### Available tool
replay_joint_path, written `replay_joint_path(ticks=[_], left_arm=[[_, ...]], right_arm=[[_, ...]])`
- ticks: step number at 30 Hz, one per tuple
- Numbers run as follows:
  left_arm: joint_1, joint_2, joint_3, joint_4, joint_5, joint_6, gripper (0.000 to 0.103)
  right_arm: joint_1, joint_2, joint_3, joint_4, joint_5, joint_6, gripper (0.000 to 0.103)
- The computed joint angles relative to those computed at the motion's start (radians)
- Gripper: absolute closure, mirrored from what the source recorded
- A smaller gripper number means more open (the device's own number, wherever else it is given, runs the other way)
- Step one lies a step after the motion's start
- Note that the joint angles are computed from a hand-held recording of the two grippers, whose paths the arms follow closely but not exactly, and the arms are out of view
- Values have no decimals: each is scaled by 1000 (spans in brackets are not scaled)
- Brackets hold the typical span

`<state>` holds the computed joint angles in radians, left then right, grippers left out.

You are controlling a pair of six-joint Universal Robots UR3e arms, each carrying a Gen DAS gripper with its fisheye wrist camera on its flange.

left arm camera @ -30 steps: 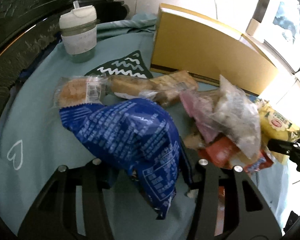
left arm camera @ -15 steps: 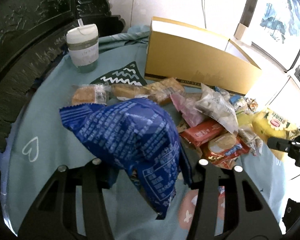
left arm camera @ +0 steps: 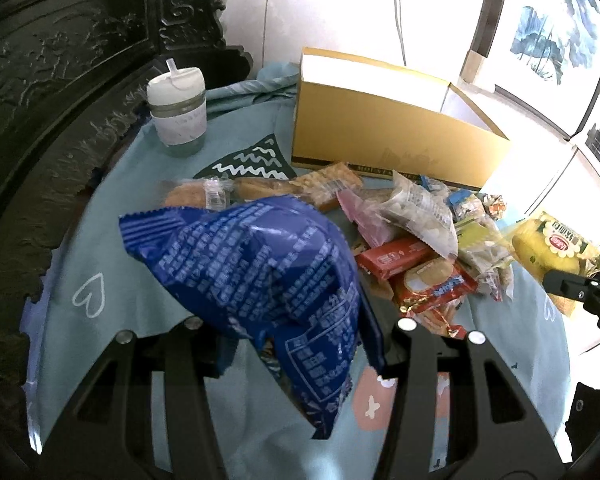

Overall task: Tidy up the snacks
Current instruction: 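Drop the bread bun into the box with the right tool while the left drops the blue bag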

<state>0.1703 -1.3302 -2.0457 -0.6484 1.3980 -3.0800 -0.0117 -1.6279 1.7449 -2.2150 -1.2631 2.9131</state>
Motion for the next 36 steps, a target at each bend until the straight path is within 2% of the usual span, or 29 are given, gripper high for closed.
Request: replay_joint_path(ticks=[12, 18, 22, 25, 30, 32, 36], left_arm=[[14, 100, 39, -62, -63, 23, 52], [-9, 60, 152, -66, -80, 8, 52], [-42, -10, 272, -74, -81, -8, 52], [-82, -100, 390, -73, -61, -21, 51], [-133, -313, 688, -127, -41, -79, 51], [-151, -382, 788, -142, -25, -88, 51], [-181, -593, 1131, -255, -13, -106, 51]], right_arm=[[-103, -139, 61, 41, 78, -18, 60], [-180, -187, 45, 72, 142, -18, 60], [-209, -173, -30, 94, 182, -9, 60], [-207, -114, -130, 99, 195, 3, 60], [-196, 34, -352, 106, 204, 43, 60], [-184, 123, -489, 130, 204, 58, 60], [-156, 303, -776, 194, 190, 66, 60]])
